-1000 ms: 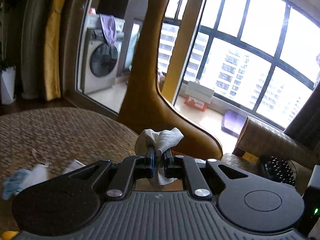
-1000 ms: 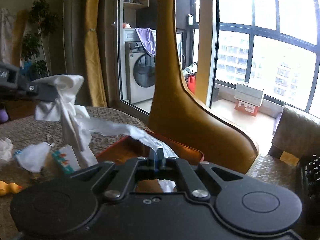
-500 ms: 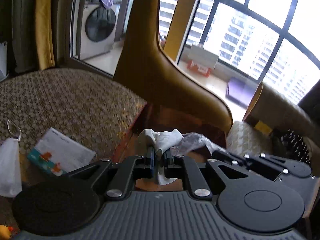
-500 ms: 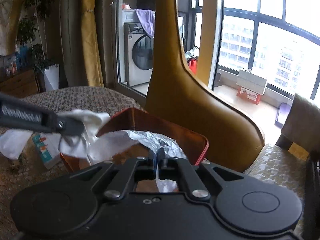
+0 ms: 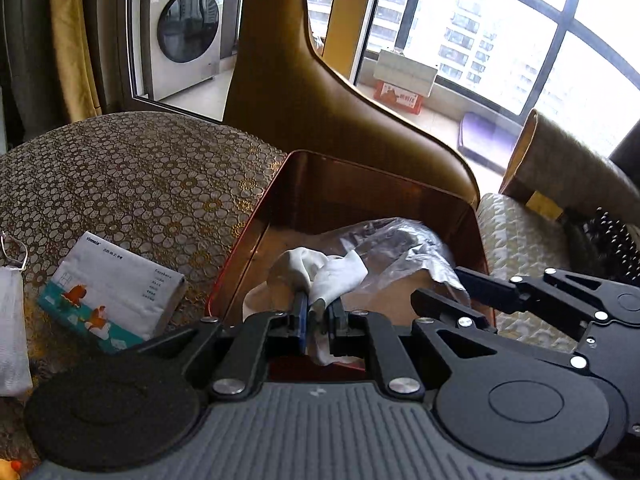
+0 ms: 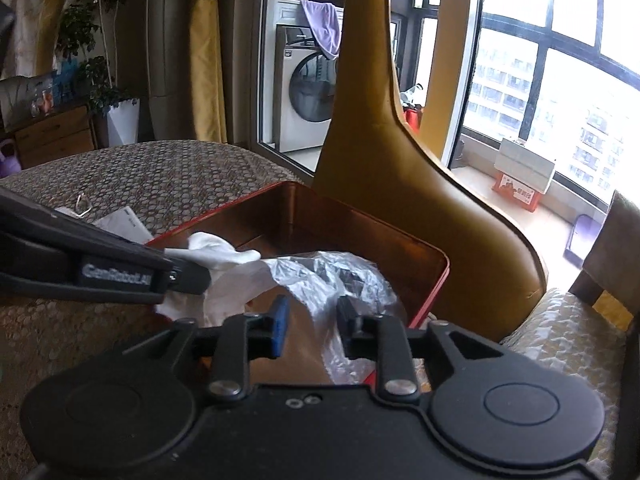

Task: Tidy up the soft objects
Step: 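Open the left tool to drop the cloth into the box and withdraw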

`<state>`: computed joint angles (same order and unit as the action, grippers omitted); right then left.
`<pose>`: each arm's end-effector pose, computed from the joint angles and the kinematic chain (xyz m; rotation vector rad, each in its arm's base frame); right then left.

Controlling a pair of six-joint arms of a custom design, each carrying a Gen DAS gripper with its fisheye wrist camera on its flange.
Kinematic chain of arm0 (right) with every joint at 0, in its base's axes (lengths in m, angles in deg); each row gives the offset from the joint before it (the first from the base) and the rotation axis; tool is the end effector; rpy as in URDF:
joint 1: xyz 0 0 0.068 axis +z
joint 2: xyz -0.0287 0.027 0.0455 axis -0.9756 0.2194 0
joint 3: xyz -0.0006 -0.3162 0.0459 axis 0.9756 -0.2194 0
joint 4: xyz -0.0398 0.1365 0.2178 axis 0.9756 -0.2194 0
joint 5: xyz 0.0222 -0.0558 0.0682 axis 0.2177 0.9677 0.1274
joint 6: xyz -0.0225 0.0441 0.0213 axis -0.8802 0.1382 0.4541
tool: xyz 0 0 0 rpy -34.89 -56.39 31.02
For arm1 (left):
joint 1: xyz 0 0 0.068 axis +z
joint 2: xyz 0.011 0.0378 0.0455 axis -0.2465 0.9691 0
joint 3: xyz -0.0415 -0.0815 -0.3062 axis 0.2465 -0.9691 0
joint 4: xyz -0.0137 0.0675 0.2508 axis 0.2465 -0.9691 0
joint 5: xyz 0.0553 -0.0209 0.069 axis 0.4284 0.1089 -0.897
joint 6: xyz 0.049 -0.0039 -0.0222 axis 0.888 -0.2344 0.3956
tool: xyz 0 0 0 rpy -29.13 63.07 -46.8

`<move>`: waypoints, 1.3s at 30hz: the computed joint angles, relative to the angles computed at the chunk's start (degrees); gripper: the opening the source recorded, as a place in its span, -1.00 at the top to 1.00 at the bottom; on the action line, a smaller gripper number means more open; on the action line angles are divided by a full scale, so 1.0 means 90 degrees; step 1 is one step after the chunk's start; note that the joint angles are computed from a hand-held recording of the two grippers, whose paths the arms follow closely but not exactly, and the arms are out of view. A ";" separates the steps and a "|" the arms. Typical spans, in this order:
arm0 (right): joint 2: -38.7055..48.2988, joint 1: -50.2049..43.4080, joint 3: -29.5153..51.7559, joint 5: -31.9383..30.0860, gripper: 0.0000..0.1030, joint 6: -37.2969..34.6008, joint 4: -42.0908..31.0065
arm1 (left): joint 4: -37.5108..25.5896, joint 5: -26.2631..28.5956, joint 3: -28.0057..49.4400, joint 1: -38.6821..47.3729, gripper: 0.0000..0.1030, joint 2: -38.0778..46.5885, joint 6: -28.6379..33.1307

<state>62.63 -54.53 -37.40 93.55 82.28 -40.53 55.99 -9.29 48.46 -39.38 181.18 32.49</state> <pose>0.1802 0.0560 0.1766 0.2326 2.1950 -0.2037 0.3010 -0.1526 0.1624 0.7932 2.3349 -0.5127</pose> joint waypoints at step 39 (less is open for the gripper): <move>-0.1660 0.3370 0.1357 0.1985 -0.84 0.2609 -0.3770 | -0.2338 0.1858 -0.0715 0.2367 -0.29 -0.2943 0.1449</move>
